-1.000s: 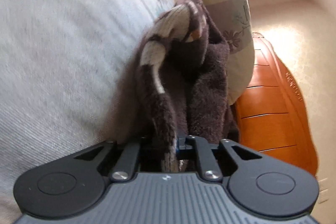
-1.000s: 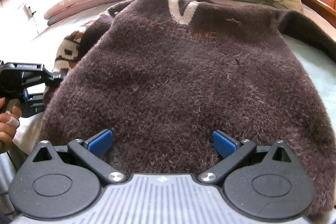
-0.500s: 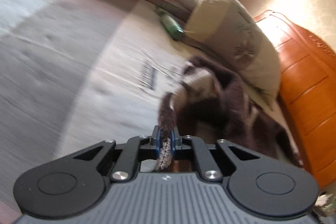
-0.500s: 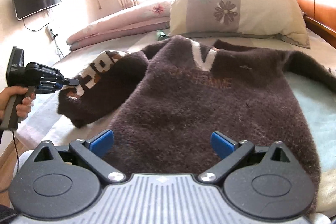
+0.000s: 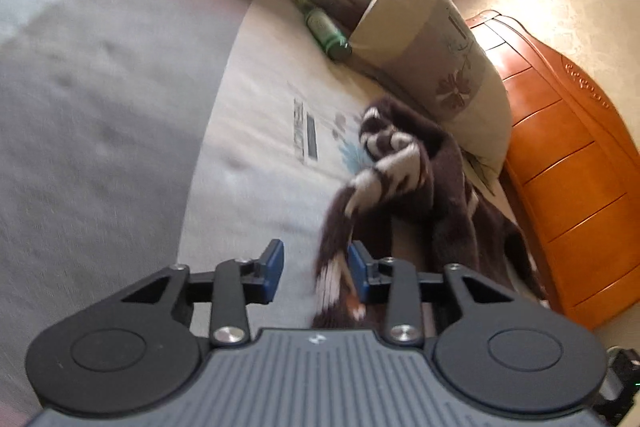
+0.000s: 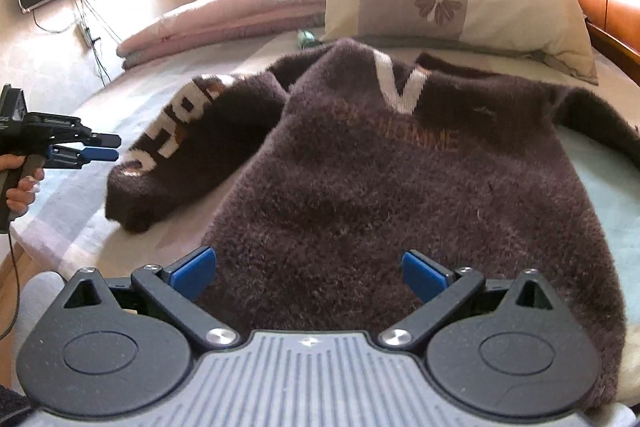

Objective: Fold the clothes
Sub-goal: 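Pull the held sleeve outward from the sweater body with the left gripper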

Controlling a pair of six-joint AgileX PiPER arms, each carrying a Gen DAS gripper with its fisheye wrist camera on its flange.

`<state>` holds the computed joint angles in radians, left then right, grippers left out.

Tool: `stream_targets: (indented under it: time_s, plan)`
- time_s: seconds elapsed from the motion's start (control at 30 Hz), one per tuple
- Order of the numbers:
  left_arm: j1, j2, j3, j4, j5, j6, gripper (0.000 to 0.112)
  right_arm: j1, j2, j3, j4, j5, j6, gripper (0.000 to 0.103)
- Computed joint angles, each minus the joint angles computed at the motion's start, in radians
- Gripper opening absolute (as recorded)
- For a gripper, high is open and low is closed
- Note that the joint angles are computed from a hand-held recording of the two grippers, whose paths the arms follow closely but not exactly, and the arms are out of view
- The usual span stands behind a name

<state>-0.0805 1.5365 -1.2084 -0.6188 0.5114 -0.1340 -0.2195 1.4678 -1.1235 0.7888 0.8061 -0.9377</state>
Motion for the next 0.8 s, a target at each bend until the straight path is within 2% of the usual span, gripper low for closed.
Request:
stream_targets:
  time_s: [0.1, 0.2, 0.3, 0.5, 0.63, 0.7, 0.77, 0.8]
  plan:
    - [0.043, 0.020, 0.048, -0.242, 0.060, 0.211, 0.038, 0.018, 0.001, 0.003, -0.028, -0.016, 0.026, 0.102]
    - [0.050, 0.053, 0.059, -0.344, 0.106, 0.331, 0.039, 0.036, 0.010, -0.002, -0.057, -0.025, 0.060, 0.102]
    - [0.054, 0.097, 0.053, -0.405, 0.131, 0.383, 0.040, 0.052, 0.017, -0.005, -0.079, -0.033, 0.084, 0.102]
    - [0.062, 0.164, 0.103, -0.703, 0.143, 0.641, 0.040, 0.090, 0.029, -0.009, -0.134, -0.049, 0.161, 0.102]
    - [0.031, 0.176, 0.117, -0.796, 0.099, 0.736, 0.040, 0.120, 0.045, -0.017, -0.160, -0.061, 0.187, 0.102]
    - [0.020, 0.176, 0.122, -0.813, 0.072, 0.737, 0.037, 0.133, 0.059, -0.028, -0.167, -0.057, 0.205, 0.102]
    - [0.001, 0.174, 0.121, -0.780, 0.025, 0.687, 0.021, 0.147, 0.061, -0.031, -0.176, -0.063, 0.217, 0.102]
    - [-0.004, 0.170, 0.126, -0.772, 0.008, 0.672, 0.018, 0.151, 0.059, -0.030, -0.176, -0.064, 0.215, 0.102]
